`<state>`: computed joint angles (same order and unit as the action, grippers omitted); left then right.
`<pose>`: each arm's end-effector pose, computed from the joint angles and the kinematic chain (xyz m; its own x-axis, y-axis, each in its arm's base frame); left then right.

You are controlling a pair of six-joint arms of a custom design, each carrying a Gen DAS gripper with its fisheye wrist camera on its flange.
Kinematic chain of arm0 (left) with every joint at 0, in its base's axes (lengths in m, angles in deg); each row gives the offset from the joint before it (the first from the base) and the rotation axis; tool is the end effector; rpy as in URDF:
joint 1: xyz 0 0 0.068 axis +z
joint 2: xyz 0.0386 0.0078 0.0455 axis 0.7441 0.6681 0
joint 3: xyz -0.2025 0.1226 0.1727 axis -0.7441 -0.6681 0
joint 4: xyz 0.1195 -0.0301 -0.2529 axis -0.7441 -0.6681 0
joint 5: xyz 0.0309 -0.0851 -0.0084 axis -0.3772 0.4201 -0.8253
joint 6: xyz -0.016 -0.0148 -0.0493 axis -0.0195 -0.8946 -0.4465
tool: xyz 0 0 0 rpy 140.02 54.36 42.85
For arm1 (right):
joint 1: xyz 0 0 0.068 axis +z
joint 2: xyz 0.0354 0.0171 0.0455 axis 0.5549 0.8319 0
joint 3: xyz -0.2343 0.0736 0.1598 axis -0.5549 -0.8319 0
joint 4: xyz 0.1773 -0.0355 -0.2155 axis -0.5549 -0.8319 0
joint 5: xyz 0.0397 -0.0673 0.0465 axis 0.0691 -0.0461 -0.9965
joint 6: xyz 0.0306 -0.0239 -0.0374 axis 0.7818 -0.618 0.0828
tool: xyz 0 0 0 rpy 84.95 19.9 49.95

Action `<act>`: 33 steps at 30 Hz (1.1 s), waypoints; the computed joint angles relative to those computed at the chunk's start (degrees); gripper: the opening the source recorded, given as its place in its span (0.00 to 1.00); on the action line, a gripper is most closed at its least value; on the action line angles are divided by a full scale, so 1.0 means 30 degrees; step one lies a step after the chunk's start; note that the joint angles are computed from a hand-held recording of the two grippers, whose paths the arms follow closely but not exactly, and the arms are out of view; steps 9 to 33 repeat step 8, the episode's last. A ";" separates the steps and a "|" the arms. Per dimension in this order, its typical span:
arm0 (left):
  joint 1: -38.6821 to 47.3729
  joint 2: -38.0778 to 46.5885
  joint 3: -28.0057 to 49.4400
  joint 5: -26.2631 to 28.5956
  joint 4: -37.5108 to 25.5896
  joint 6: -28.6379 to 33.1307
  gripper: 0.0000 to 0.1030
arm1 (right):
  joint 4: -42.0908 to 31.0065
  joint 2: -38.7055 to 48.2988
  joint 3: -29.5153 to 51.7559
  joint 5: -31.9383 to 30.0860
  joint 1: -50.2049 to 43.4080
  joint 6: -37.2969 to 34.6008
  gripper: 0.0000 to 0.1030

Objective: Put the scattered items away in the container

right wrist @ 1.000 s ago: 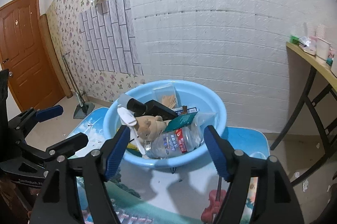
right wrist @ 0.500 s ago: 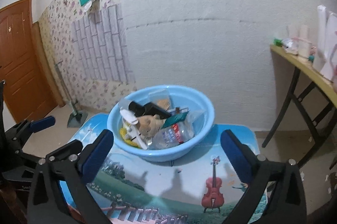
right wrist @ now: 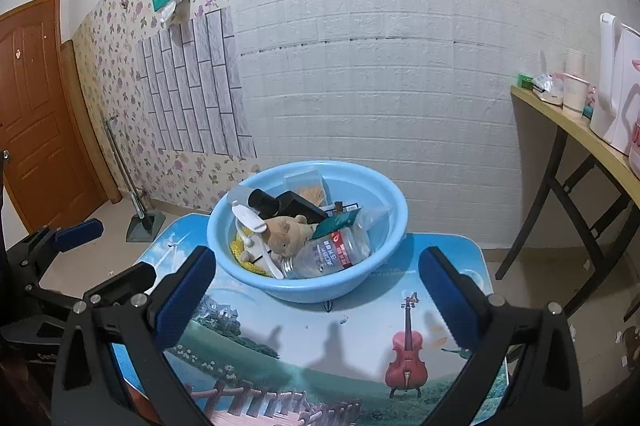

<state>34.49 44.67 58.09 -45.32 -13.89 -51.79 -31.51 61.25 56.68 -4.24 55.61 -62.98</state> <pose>0.2229 -0.0490 0.1108 -0.5634 0.0592 -0.8240 0.0856 0.9962 0.0131 0.2690 0.1078 0.1120 -0.5217 -0.0847 -0.8489 -0.3095 0.9460 0.0958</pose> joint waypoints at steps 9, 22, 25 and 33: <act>0.0417 0.0571 -0.0013 0.0426 0.0585 -0.0325 0.98 | -0.0036 0.0536 0.0185 -0.0086 -0.0028 -0.0028 1.00; 0.0417 0.0571 -0.0013 0.0426 0.0585 -0.0325 0.98 | -0.0036 0.0536 0.0185 -0.0086 -0.0028 -0.0028 1.00; 0.0417 0.0571 -0.0013 0.0426 0.0585 -0.0325 0.98 | -0.0036 0.0536 0.0185 -0.0086 -0.0028 -0.0028 1.00; 0.0417 0.0571 -0.0013 0.0426 0.0585 -0.0325 0.98 | -0.0036 0.0536 0.0185 -0.0086 -0.0028 -0.0028 1.00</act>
